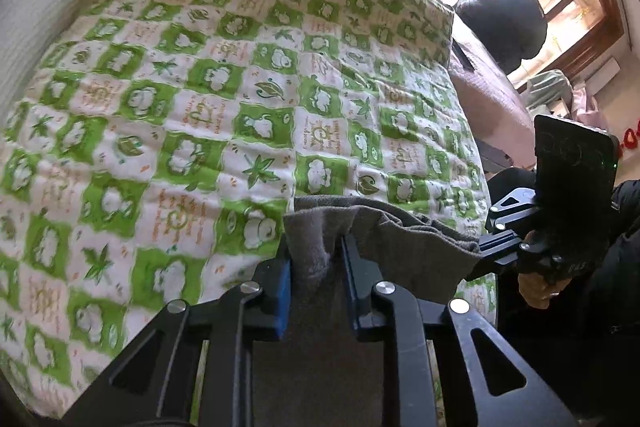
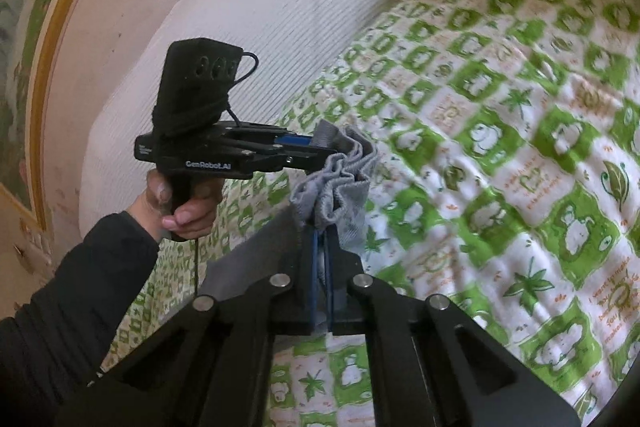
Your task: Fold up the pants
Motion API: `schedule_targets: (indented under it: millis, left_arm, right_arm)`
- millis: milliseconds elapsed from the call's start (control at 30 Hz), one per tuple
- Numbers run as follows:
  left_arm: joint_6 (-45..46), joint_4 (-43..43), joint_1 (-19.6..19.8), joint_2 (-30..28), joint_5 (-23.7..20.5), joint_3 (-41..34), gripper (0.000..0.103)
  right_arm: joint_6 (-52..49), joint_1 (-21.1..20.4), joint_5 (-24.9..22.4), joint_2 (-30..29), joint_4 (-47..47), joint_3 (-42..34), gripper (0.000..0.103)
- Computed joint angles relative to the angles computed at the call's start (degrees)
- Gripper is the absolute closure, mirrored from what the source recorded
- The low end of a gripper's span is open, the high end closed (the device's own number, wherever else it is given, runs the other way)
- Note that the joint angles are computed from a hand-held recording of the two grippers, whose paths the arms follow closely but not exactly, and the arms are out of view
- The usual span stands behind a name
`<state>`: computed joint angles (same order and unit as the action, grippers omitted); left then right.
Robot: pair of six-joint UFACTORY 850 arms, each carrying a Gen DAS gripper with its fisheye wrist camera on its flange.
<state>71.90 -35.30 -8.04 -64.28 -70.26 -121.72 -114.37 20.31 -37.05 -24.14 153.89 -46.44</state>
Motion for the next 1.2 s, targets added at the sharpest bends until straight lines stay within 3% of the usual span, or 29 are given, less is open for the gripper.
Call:
schedule_targets:
  millis: [100,200,267,333,400,433,500,600,667,800,833,933,967,1200]
  left_arm:
    - [0.56,-0.73,0.94,2.02,1.35,2.83,0.083]
    - [0.92,-1.45,1.58,3.21,2.36,4.97,0.083]
    - [0.92,-1.75,1.62,3.22,2.83,5.48,0.083]
    - [0.52,-2.22,1.54,2.66,2.94,5.05,0.083]
    - [0.05,-2.25,1.35,1.81,2.64,3.89,0.083]
    - [-0.25,-2.09,1.21,1.37,2.28,3.18,0.083]
    - [-0.63,-1.57,0.75,0.55,1.96,1.87,0.083]
    - [-1.54,-0.81,0.03,-0.86,1.27,-0.2,0.083]
    - [-2.1,-0.35,-0.59,-1.85,0.99,-1.5,0.083]
    - [-3.34,0.44,-1.22,-3.23,1.0,-3.11,0.083]
    - [-3.88,0.64,-1.27,-3.66,0.84,-3.65,0.083]
    - [-4.91,1.05,-1.27,-4.41,0.77,-4.57,0.083]
    - [-4.85,1.05,-1.26,-4.29,0.98,-4.37,0.083]
    - [-1.08,-1.39,0.35,0.68,1.87,1.7,0.083]
  right_arm:
    - [-2.12,1.05,1.19,-0.06,2.23,-0.55,0.099]
    - [-8.53,2.82,5.4,-0.62,7.68,-2.08,0.097]
    - [-5.75,2.16,7.74,-1.7,4.91,-3.12,0.095]
    - [2.95,0.62,6.81,-3.98,-3.56,-4.59,0.087]
    - [9.32,-0.41,4.22,-5.16,-8.91,-4.9,0.063]
    - [11.07,-0.99,1.48,-5.8,-9.61,-4.57,0.057]
    - [12.04,-1.43,-0.14,-6.15,-10.34,-4.41,0.037]
    - [11.1,-1.8,-2.57,-5.61,-9.95,-3.46,0.023]
    - [10.27,-1.95,-1.4,-5.12,-9.11,-3.06,0.014]
    - [7.87,-2.04,2.52,-5.35,-5.31,-3.95,0.015]
    - [7.75,-2.59,2.43,-5.53,-5.2,-4.03,0.021]
    - [13.08,-4.52,1.69,-7.38,-10.51,-5.54,0.078]
    - [13.4,-4.9,0.9,-7.51,-10.94,-5.36,0.087]
    - [3.92,-1.93,2.31,-4.46,-8.08,-5.24,0.089]
